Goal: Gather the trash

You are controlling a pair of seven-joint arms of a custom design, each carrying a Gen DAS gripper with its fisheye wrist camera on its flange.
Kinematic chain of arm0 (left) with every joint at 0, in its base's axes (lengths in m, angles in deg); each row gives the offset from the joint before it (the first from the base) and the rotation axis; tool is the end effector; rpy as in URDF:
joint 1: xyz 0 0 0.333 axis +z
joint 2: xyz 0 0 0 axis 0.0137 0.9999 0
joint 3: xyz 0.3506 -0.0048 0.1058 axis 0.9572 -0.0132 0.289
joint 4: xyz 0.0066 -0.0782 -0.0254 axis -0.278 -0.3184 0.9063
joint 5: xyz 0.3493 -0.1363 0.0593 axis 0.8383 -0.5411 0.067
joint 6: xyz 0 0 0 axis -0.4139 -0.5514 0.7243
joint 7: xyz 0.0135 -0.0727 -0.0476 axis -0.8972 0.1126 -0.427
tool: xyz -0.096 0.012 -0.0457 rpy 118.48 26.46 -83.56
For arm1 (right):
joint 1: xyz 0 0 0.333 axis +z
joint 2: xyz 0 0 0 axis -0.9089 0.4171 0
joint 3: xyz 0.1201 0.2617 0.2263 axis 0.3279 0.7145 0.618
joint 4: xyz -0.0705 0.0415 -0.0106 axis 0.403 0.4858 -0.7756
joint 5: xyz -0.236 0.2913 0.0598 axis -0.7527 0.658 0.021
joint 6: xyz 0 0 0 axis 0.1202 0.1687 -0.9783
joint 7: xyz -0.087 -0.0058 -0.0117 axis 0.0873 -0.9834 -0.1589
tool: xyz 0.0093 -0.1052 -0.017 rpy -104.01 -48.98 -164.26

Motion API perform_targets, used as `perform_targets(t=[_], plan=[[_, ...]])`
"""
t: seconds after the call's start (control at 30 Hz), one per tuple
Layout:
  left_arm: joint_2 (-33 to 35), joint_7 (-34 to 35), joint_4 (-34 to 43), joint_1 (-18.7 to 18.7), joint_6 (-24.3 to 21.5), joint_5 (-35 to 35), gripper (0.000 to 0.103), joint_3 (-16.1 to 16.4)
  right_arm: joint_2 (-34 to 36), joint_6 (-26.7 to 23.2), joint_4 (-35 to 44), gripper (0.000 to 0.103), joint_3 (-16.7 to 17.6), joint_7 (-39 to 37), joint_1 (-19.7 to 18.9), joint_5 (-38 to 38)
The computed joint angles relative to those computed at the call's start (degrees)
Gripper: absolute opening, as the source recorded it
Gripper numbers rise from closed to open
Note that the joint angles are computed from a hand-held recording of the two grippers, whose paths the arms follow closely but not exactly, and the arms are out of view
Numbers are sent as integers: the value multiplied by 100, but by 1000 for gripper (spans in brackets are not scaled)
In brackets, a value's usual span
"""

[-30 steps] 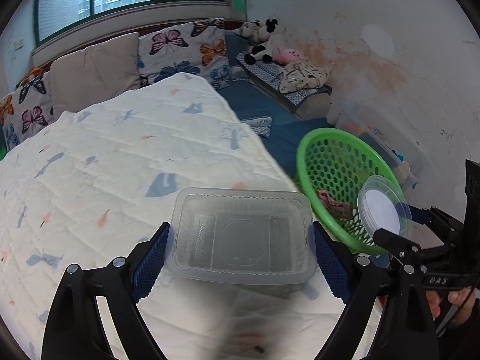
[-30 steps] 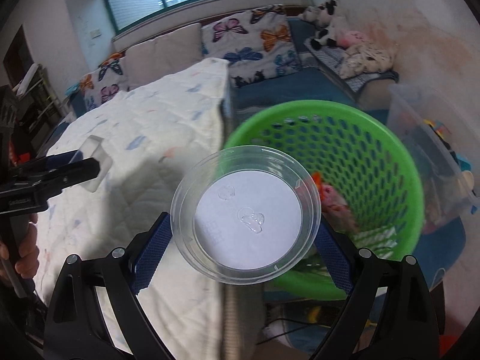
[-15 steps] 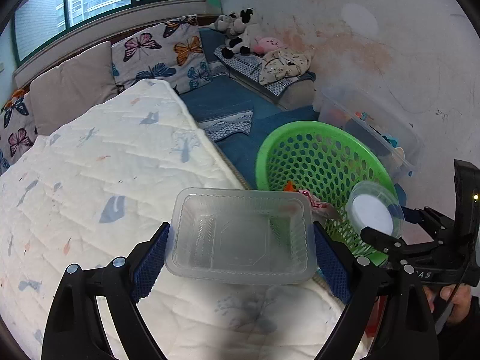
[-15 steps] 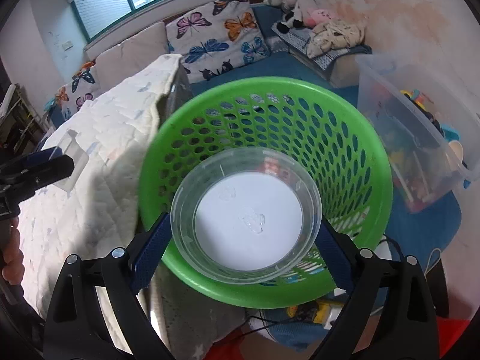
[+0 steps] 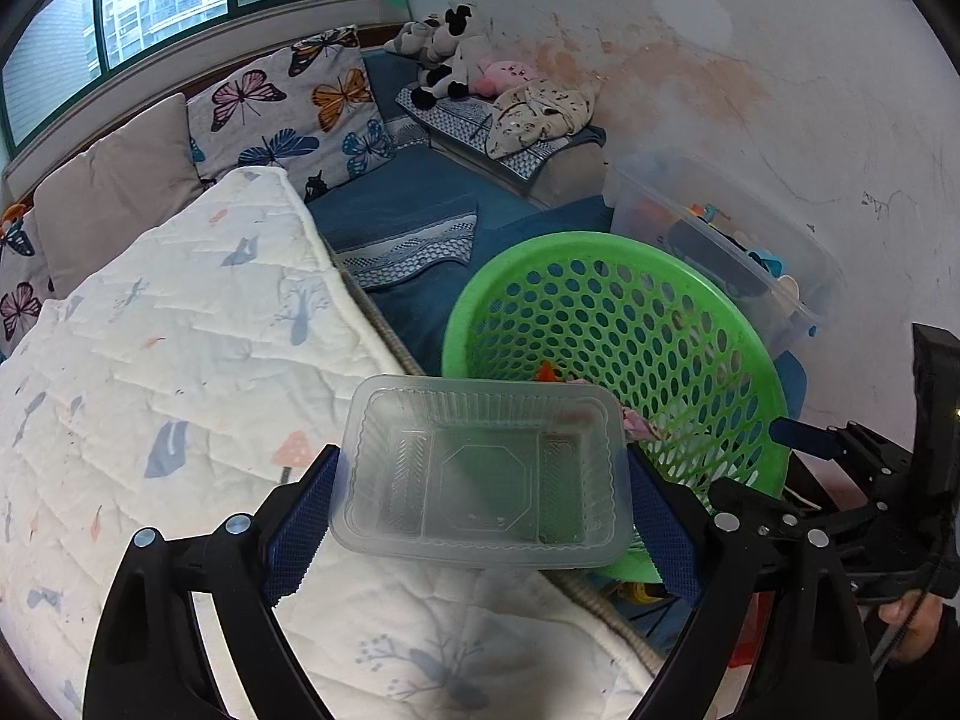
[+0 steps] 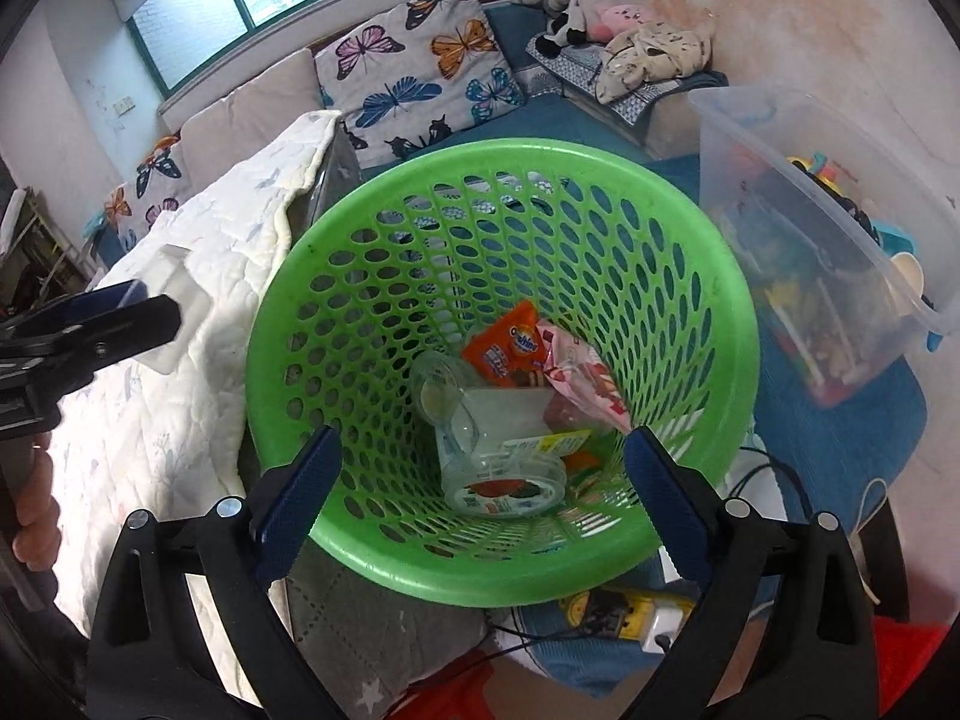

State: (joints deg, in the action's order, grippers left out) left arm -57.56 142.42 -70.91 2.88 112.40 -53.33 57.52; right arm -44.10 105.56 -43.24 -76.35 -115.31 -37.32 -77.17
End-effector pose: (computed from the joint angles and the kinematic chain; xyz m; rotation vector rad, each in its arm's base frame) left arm 0.6522 -0.1117 0.4877 -1.0629 2.5945 -0.8963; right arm 0.4933 0.3297 0.4548 -1.3577 2.1674 -0.5383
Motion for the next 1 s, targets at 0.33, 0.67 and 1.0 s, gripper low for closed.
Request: perform_targets(t=[0.33,0.67,1.0], plan=[[88,-255,-43,-158,109,263,87,-29,-292,-287,-130,94,148,362,27,-370],[238,-611,-13,-222,95,637,87,-53,-397,-282,-275,94,263,584,-26,-475],[275,-590,62,-116,-207,516,91,-120,-372,-221,-281,94,286,713,-20,-521]])
